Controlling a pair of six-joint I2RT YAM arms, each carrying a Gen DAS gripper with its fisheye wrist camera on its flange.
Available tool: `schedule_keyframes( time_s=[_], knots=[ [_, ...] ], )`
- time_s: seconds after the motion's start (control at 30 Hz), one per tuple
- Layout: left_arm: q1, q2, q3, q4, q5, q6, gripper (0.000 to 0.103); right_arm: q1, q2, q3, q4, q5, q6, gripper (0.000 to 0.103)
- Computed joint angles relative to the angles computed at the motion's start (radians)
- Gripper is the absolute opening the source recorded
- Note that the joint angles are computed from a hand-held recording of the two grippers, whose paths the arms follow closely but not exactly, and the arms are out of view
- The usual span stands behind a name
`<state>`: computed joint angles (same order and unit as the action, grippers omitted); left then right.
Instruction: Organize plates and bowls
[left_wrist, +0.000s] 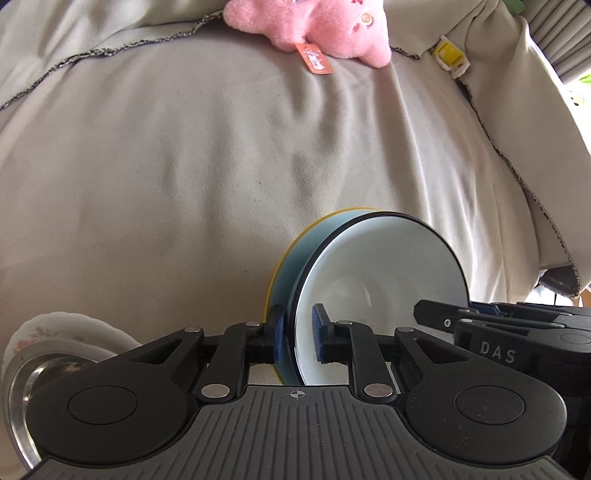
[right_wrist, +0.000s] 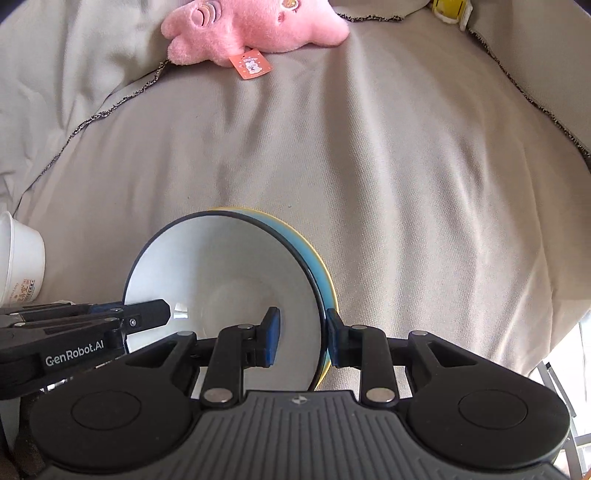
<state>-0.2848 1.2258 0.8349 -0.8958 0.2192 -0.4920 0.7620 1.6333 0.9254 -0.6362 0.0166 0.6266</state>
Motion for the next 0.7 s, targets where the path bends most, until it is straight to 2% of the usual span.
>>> schedule_keyframes(
  time_s=[0.3,0.57,0.7],
  knots=[
    [0.018,0.012,0.056,-0.017,-0.031,0.018,0.016,0.027,-0.019,0.0,0.0,0.045,-0.015,0.027],
    [0.042,-0.036,0.027,-0.03,-0.001,0.015,0.016,0.094,-0.057,-0.002,-0.026,0.156,-0.003,0.024],
    [0.062,-0.063,0.02,-0.052,0.019,0.022,0.016,0.106,-0.072,0.022,-0.038,0.142,0.008,0.023]
  ],
)
